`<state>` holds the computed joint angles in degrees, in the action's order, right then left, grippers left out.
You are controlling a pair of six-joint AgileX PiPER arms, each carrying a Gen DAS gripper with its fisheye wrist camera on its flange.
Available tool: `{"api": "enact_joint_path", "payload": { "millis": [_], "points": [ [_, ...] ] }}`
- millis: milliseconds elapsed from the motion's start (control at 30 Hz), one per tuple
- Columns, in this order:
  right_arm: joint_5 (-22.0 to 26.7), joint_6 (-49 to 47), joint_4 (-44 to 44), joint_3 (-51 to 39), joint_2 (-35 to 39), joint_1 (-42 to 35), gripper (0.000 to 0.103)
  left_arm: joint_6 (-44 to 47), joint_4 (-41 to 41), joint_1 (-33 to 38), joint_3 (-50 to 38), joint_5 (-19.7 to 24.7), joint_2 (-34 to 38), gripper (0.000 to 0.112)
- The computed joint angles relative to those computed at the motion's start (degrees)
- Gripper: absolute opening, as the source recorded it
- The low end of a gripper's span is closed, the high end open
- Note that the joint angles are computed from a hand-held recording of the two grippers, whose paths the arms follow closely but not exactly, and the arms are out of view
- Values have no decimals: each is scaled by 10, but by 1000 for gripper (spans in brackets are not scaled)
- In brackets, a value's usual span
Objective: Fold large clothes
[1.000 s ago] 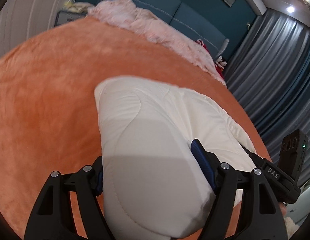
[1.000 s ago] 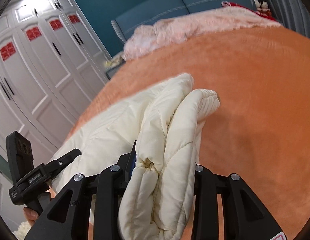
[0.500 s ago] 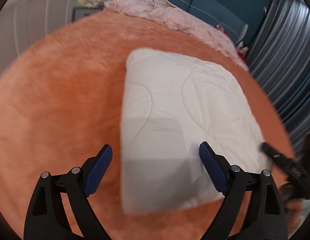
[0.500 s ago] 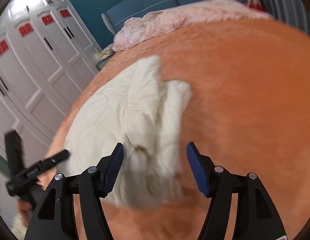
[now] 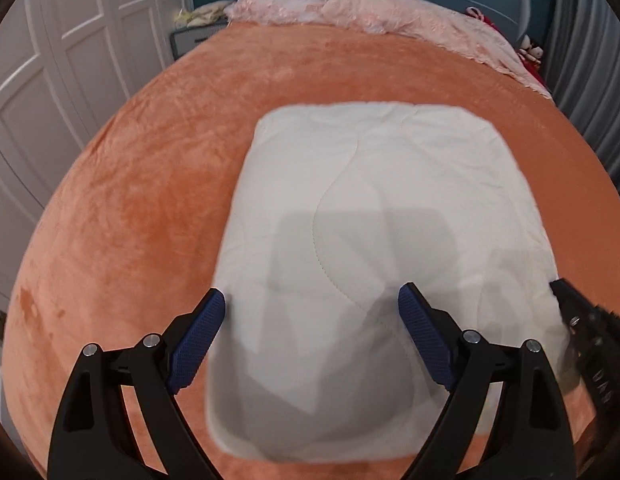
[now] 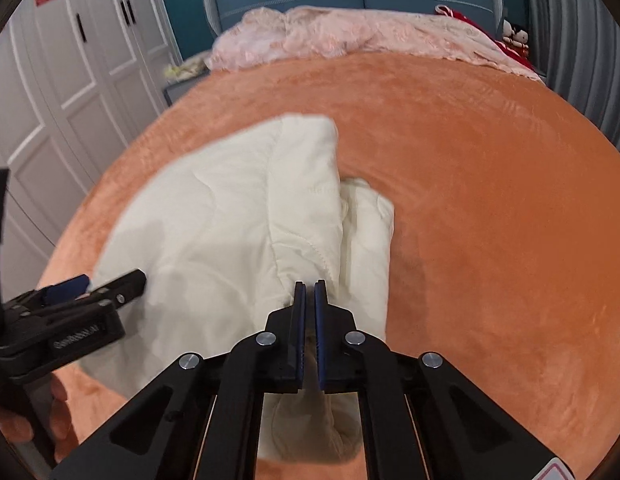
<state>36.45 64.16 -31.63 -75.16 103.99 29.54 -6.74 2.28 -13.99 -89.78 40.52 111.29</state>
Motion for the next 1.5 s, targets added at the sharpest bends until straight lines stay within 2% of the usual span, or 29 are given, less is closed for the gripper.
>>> {"api": "enact_joint_path", "payload": {
  "millis": [233,533,800,867,933,967,1000,1033,1100,1167,1267,1400,1500],
  "points": [
    [-34,-2,18,17,33,-16,2,-49,45,-12,19,-42,16,98],
    [-64,33,-7,30,51,-17,1,-121,119,-30,54,-91,18,98],
    [-56,84,-62,26,63,-4,1,-185,181,-41,76,-120,16,98],
    [-53,97,-77,31,56,0,2,-172,167,-37,79,-123,11,98],
    [-26,120,-98,40,30,19,6,-122,112,-25,87,-117,-7,98],
    [-14,125,-104,40,23,24,17,-103,89,-20,95,-116,-18,98],
    [22,144,-121,41,10,42,35,-87,69,-15,110,-117,-35,98],
    [58,168,-142,45,-4,61,43,-82,59,-13,126,-120,-50,98],
    [80,209,-173,77,-45,88,60,-65,31,-8,166,-133,-86,98],
    [86,228,-172,109,-84,109,64,-55,15,-7,219,-150,-133,98],
    [133,268,-161,151,-125,159,69,-95,63,-27,290,-158,-195,98],
    [144,342,-155,213,-163,215,70,-136,112,-56,384,-170,-266,98],
    [160,379,-145,239,-172,259,71,-144,115,-65,427,-168,-300,98]
  ]
}}
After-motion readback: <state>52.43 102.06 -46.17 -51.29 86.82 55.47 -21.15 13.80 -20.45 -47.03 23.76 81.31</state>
